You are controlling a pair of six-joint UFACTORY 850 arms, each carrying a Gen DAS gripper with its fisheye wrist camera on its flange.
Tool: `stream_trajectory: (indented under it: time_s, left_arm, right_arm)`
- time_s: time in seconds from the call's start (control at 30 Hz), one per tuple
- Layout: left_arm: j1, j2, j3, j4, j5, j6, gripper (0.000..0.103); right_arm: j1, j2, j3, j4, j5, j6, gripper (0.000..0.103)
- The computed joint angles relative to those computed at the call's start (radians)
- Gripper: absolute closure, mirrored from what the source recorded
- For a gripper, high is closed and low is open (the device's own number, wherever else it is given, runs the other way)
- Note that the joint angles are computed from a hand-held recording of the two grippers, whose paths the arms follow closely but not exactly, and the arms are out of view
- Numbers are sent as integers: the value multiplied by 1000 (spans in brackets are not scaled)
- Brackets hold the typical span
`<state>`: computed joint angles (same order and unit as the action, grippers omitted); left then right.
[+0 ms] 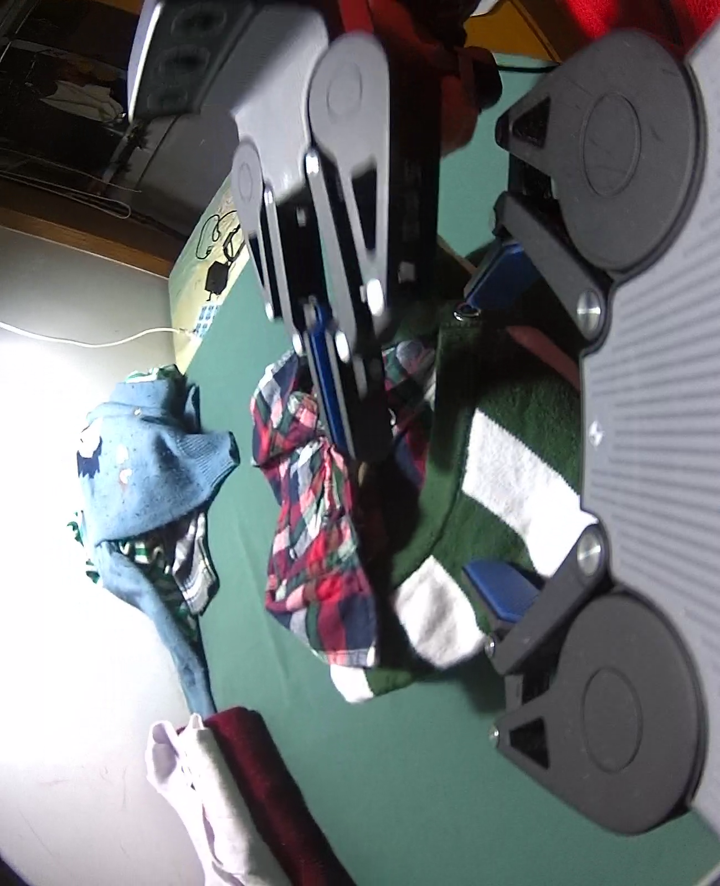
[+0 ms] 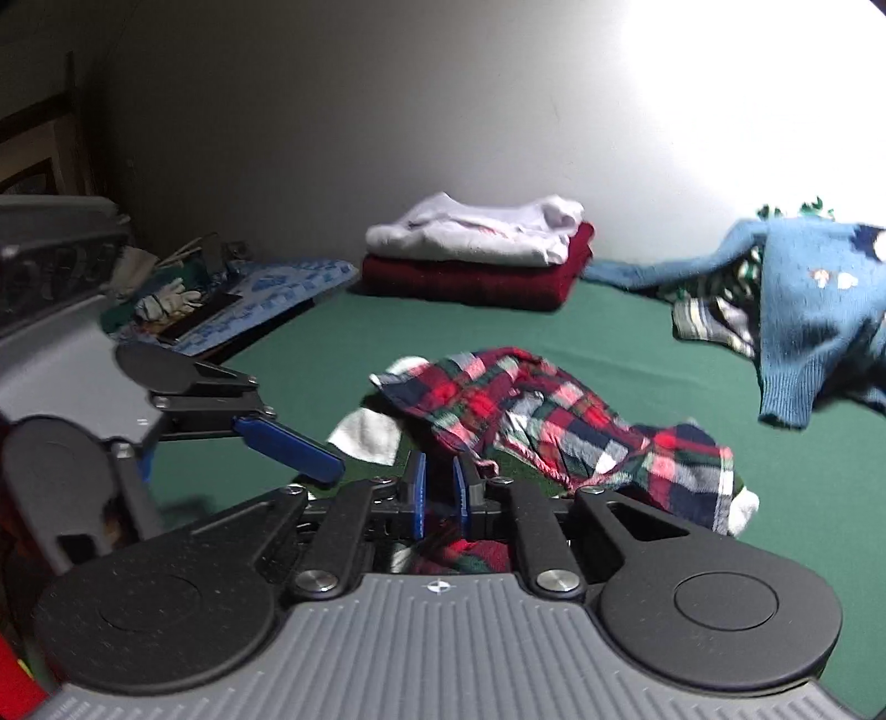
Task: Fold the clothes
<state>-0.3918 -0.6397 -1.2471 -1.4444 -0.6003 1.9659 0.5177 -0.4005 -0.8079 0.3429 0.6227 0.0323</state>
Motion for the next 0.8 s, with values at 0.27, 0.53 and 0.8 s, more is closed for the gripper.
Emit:
stream_trajectory:
  time_s: [0.27, 0.53, 0.8]
  left_arm:
    - [5, -2, -15, -34, -27, 28, 5]
    - [2, -76, -138, -16, -45, -18, 5]
    - [5, -126, -183, 42, -38, -4, 3]
  right_arm:
    - [-20, 2, 5, -55, -18, 90, 96]
    - [-47, 1, 16, -107, 64, 231, 94]
    - [-62, -49, -28, -124, -35, 170, 99]
